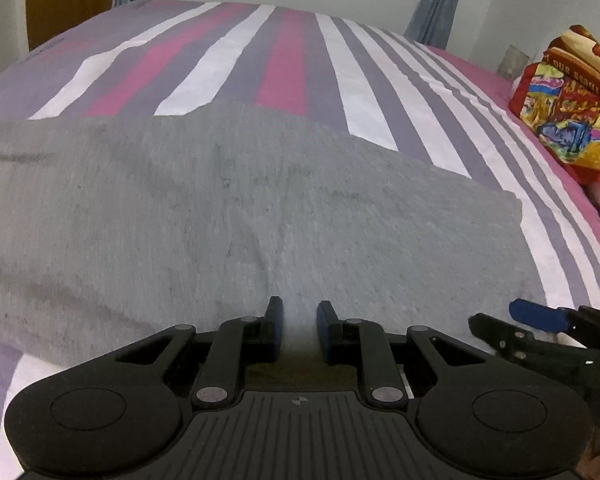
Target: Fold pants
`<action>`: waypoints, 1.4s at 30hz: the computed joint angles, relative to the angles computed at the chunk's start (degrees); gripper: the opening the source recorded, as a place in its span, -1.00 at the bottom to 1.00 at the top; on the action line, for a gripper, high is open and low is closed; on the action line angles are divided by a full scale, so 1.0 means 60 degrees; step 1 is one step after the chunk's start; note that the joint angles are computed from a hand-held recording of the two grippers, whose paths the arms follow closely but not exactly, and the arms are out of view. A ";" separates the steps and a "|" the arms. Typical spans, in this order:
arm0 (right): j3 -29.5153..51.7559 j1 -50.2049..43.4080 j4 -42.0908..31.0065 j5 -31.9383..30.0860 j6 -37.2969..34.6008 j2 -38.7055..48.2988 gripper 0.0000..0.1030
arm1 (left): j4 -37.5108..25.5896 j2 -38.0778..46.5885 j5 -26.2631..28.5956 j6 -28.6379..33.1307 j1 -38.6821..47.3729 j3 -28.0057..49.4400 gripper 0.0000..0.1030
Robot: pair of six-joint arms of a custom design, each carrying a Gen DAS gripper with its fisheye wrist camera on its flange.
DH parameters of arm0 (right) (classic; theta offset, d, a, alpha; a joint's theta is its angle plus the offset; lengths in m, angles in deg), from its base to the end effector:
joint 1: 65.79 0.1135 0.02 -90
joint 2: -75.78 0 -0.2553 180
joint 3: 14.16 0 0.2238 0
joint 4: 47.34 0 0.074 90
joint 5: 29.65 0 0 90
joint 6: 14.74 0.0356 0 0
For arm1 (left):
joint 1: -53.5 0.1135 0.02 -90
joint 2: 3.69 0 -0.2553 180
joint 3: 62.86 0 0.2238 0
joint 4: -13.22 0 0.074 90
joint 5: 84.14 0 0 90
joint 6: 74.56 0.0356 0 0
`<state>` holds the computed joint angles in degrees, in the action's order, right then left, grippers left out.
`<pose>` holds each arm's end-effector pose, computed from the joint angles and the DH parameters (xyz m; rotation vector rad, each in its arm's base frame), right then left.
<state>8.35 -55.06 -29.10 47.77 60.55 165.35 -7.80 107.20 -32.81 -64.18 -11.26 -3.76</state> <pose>0.1724 0.0406 0.0808 -0.6272 2.3258 0.2337 0.1393 -0.2434 0.0789 -0.4386 2.3744 -0.0882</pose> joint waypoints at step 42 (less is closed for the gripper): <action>0.0030 0.1646 -0.0640 0.0165 0.2146 -0.0809 0.19 | -0.2740 -0.0445 -0.0610 -0.1662 -0.0393 0.0495 -0.63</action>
